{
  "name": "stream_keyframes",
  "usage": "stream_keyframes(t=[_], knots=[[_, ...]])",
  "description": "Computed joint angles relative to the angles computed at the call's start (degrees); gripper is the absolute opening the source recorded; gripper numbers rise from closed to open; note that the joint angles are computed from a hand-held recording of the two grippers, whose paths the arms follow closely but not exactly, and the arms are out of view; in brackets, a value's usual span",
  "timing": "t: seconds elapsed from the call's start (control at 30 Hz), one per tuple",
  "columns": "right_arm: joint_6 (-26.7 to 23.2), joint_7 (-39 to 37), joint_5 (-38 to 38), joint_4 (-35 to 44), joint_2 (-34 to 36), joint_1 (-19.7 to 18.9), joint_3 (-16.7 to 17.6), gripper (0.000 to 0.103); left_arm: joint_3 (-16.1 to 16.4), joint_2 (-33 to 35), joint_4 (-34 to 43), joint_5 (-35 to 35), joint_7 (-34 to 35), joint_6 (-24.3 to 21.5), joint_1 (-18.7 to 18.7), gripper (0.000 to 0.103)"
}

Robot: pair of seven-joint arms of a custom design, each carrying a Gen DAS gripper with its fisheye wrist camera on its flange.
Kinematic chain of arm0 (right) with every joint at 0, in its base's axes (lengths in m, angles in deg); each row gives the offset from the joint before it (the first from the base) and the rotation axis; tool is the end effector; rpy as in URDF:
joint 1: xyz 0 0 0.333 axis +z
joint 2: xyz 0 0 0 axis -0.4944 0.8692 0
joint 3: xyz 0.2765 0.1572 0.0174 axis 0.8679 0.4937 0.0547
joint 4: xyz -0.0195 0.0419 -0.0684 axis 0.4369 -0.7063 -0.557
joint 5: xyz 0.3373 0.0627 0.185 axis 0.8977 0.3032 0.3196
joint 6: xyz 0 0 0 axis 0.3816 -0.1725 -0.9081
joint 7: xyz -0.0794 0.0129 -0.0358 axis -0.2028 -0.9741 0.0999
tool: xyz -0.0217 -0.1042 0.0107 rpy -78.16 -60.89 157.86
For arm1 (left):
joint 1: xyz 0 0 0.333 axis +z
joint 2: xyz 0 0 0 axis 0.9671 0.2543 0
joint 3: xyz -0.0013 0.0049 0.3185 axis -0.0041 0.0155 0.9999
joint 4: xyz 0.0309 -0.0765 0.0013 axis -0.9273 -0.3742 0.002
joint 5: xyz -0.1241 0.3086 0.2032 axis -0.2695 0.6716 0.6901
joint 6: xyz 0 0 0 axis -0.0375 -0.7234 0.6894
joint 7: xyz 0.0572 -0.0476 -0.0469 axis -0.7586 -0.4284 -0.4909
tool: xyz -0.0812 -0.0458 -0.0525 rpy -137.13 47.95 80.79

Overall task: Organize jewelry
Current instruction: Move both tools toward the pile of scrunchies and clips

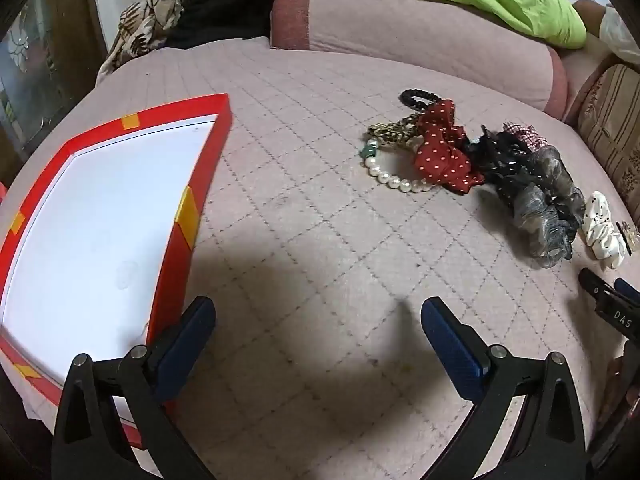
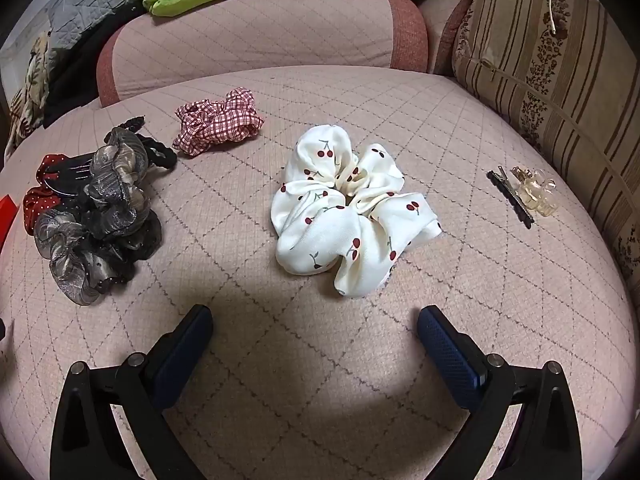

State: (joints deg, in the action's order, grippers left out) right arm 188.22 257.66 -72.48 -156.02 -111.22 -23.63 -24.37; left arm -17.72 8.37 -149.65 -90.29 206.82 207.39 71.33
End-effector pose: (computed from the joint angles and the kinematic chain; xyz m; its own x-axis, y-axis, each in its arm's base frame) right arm 0.4269 0.1015 0.5043 -0.7590 -0.6511 -0.0023 -0.5252 0.6142 -0.5890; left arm 0.6191 -0.1519 0.5282 -0.5828 -0.8126 0.0061 -0.6730 0.4784 -0.5641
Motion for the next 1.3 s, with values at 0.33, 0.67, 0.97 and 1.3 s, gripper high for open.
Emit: stream_keyframes(t=[0.33, 0.67, 0.97, 1.3], knots=[[1.8, -2.6, 2.5, -0.7, -1.3, 0.1, -1.2, 0.103, 0.4, -3.6, -1.6, 0.5, -2.9, 0.7, -0.1, 0.103], [-4.4, 4.8, -7.3, 1.4, -2.2, -0.3, 5.1, 0.103, 1.6, -11.3, -6.0, -3.0, -1.1, 0.2, -2.0, 0.103], [-20.3, 12.9, -18.2, 6.3, -2.8, 4.1, 11.9, 0.103, 4.0, -16.2, -10.2, -8.5, 4.6, 1.2, -3.4, 0.103], [-20.5, 18.8, -13.9, 3.9, -5.9, 9.1, 9.0, 0.102, 6.0, -19.4, -14.1, -13.3, 13.6, 7.2, -5.6, 0.103]])
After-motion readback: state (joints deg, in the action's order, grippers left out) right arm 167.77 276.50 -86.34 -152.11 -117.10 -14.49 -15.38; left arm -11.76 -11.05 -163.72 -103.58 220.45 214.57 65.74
